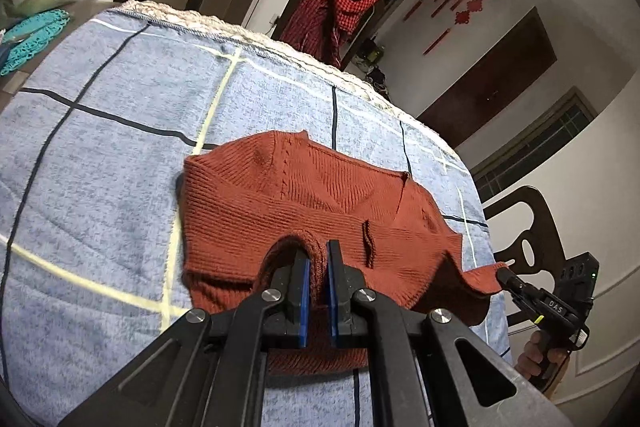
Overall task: Fold small clothes
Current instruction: 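Lift the hem with the left tool and fold it toward the collar, then open the left tool and release the folded hem onto the sweater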
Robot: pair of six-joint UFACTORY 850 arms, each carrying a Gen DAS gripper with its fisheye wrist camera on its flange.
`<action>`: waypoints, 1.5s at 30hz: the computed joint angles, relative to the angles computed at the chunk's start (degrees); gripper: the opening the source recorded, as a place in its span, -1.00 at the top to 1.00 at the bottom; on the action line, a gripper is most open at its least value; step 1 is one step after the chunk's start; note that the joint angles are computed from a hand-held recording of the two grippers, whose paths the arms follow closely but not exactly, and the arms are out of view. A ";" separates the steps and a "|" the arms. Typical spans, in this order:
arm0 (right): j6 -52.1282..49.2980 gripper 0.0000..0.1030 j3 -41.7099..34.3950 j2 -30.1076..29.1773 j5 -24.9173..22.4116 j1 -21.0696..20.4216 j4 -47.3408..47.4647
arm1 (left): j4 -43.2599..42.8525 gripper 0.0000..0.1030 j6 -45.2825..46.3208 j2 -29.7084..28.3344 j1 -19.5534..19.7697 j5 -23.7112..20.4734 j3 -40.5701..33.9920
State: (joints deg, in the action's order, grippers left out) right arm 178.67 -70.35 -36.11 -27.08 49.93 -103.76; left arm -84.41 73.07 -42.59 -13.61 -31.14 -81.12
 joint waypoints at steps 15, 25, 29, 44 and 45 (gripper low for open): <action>-4.28 0.88 -3.49 -1.59 3.02 -5.14 1.28 | 5.18 0.83 -8.05 -5.94 -1.38 2.31 -11.16; -6.22 0.88 -8.54 -5.39 8.49 -9.10 1.66 | 15.32 0.83 -21.38 -12.27 -1.22 2.85 -20.24; -10.63 0.88 -10.50 -6.80 9.24 -9.94 5.82 | 20.08 0.83 -27.04 -15.05 -1.13 2.66 -23.75; -22.56 0.87 -14.96 -11.28 10.99 -12.15 19.53 | 27.75 0.80 -35.00 -19.89 -1.74 1.44 -30.21; -22.74 0.86 -15.00 -11.37 11.06 -12.22 19.55 | 27.76 0.75 -35.40 -20.10 -1.68 1.15 -30.51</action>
